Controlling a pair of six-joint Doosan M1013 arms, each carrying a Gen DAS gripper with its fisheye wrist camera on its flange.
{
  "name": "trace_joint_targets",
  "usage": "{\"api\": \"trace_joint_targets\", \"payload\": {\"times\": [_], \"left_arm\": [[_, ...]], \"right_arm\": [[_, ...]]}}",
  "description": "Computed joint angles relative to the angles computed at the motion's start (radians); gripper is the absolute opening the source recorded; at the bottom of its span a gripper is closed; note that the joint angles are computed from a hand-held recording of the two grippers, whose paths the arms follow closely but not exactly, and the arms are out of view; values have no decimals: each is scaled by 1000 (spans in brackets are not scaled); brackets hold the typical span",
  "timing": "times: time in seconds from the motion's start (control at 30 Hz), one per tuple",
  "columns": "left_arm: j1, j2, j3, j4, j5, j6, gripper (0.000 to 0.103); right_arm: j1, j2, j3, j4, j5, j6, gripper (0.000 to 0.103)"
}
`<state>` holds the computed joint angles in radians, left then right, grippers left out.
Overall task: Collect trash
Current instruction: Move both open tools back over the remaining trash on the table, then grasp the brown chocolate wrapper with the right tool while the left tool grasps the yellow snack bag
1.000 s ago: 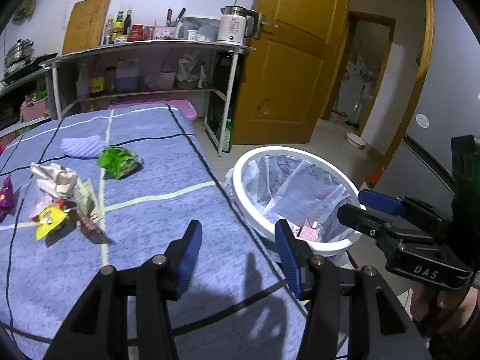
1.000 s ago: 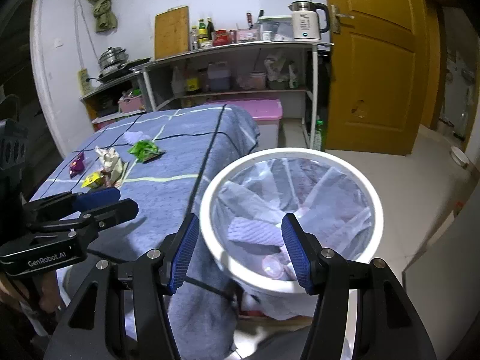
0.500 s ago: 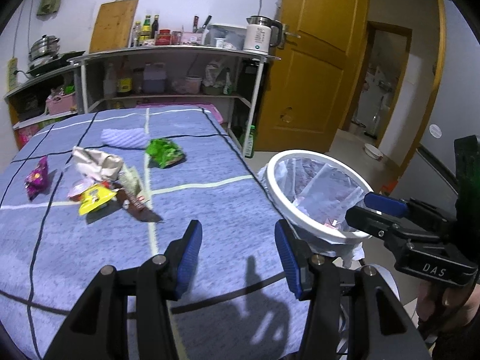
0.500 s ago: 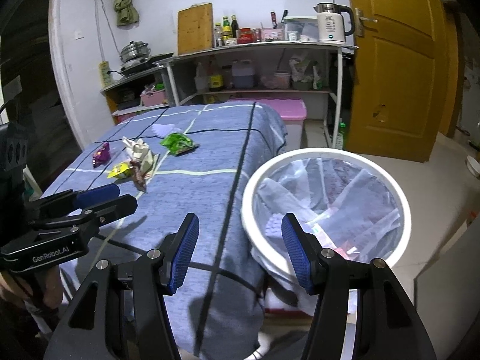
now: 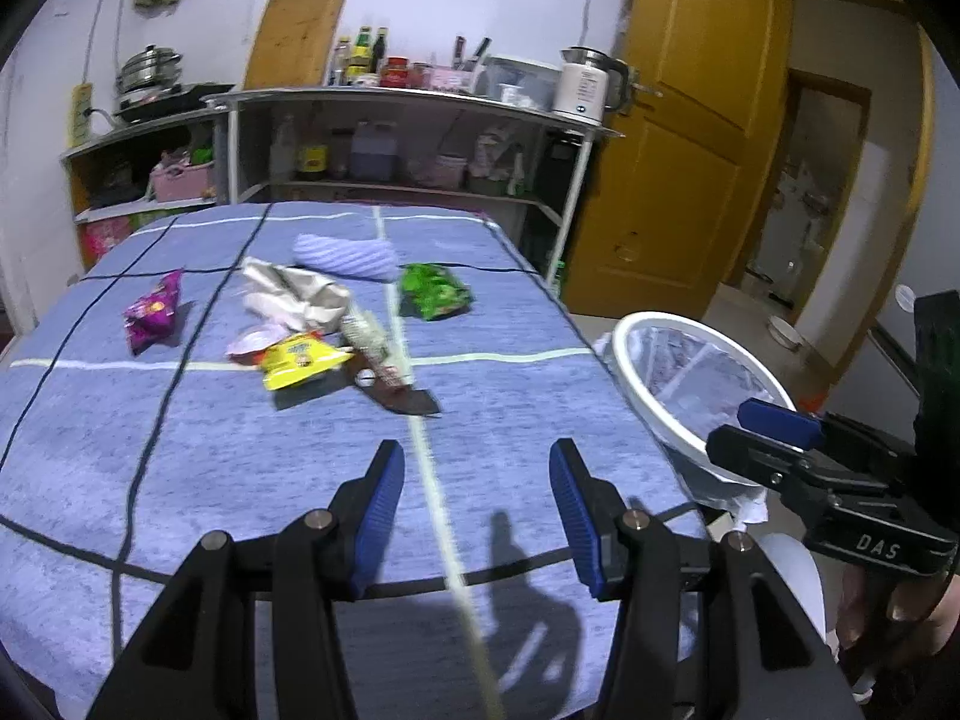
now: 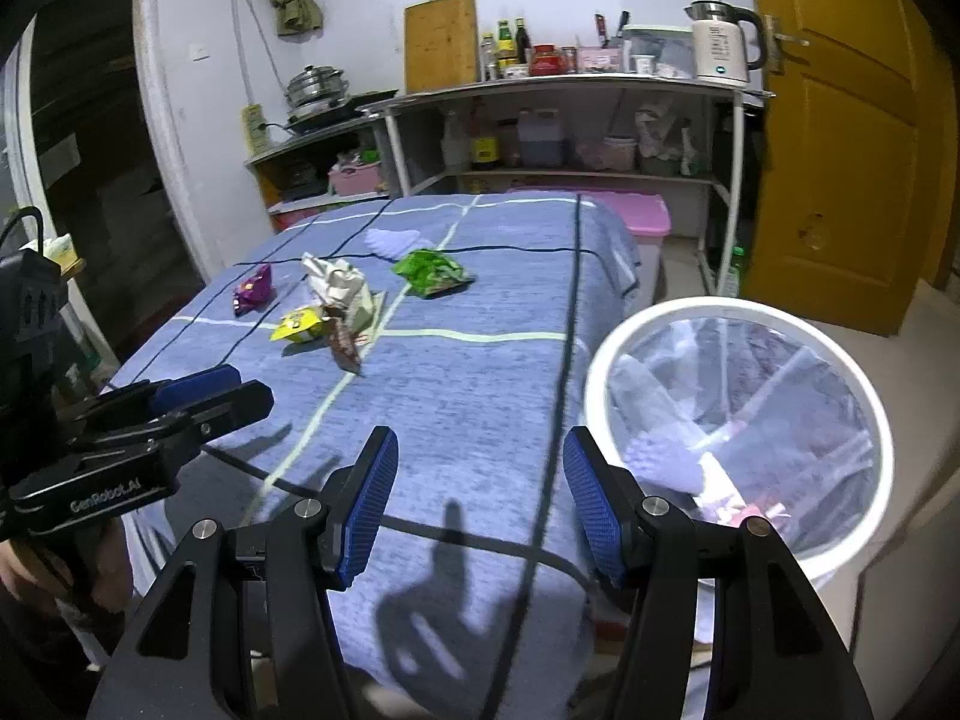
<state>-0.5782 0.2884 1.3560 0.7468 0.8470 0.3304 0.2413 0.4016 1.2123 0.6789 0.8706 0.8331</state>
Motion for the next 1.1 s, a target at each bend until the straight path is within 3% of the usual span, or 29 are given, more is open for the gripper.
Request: {"api": "trace_joint_targets", "payload": {"times": [0.47,0.83,1.1], "left_arm": [[37,-26,44,35,38,-93,52],[83,-35,67,19,37,-140,52],[104,-39,71,14,27,-160,52]], "right_arm": [[38,56,-76,12,82,-29,58],[90,141,-187,-19,154,-43,58],[127,211,-283,-77,209,-7,47]]}}
